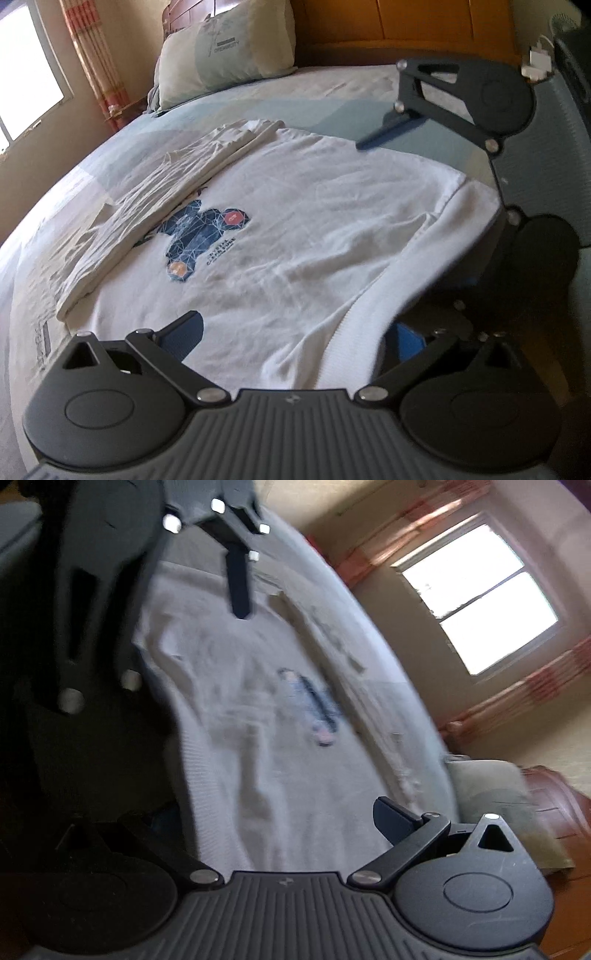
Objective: Fold clothes
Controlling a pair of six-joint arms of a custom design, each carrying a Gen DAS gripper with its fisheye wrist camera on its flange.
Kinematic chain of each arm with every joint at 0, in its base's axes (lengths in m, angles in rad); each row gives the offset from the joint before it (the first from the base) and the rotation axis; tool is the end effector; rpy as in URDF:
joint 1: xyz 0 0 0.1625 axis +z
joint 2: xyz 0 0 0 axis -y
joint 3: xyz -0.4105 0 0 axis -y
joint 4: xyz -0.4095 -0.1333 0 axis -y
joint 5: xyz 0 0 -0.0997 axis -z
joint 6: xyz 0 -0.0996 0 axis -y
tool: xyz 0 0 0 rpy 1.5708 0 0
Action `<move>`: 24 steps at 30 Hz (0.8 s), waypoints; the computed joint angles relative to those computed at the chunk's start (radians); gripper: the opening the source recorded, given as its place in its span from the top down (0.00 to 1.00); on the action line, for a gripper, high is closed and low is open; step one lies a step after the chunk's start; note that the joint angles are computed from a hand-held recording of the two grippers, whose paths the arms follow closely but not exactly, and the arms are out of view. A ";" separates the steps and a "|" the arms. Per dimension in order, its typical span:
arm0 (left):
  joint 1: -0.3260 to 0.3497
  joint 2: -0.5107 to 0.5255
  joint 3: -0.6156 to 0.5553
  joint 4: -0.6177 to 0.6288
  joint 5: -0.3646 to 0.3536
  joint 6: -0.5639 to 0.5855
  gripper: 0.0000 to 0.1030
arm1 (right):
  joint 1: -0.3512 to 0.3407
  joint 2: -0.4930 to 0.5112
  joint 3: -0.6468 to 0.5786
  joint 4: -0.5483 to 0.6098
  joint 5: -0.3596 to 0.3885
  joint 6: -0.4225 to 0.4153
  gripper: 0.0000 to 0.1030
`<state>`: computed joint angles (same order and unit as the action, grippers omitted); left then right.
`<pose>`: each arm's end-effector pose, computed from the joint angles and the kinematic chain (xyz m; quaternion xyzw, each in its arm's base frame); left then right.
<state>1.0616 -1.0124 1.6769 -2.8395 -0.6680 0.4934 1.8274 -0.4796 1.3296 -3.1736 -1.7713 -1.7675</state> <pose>-0.1356 -0.6767 0.2640 0.2990 0.8158 -0.2710 0.4143 0.3062 -0.7198 0.0412 0.7651 -0.5217 0.2024 0.3185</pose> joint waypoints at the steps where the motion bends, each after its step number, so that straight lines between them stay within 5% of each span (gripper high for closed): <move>1: -0.001 -0.006 0.006 0.005 -0.014 0.002 0.01 | 0.000 -0.003 0.004 -0.015 0.010 -0.001 0.00; 5: -0.007 -0.001 0.017 -0.001 -0.034 0.059 0.01 | 0.002 -0.027 0.014 -0.007 0.041 0.042 0.00; 10: -0.009 0.073 0.003 -0.152 0.046 0.200 0.01 | 0.006 -0.020 -0.011 0.018 0.042 0.067 0.00; 17: -0.009 0.083 -0.010 -0.240 0.077 0.224 0.01 | -0.003 -0.026 0.003 0.098 0.025 0.110 0.00; 24: -0.017 0.079 0.029 -0.300 0.139 0.316 0.01 | -0.013 0.029 -0.013 -0.042 0.015 0.121 0.00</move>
<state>1.0445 -0.9337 1.7061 -3.1390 -0.5290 0.8095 1.8141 -0.4503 1.3163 -3.2155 -1.7559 -1.6464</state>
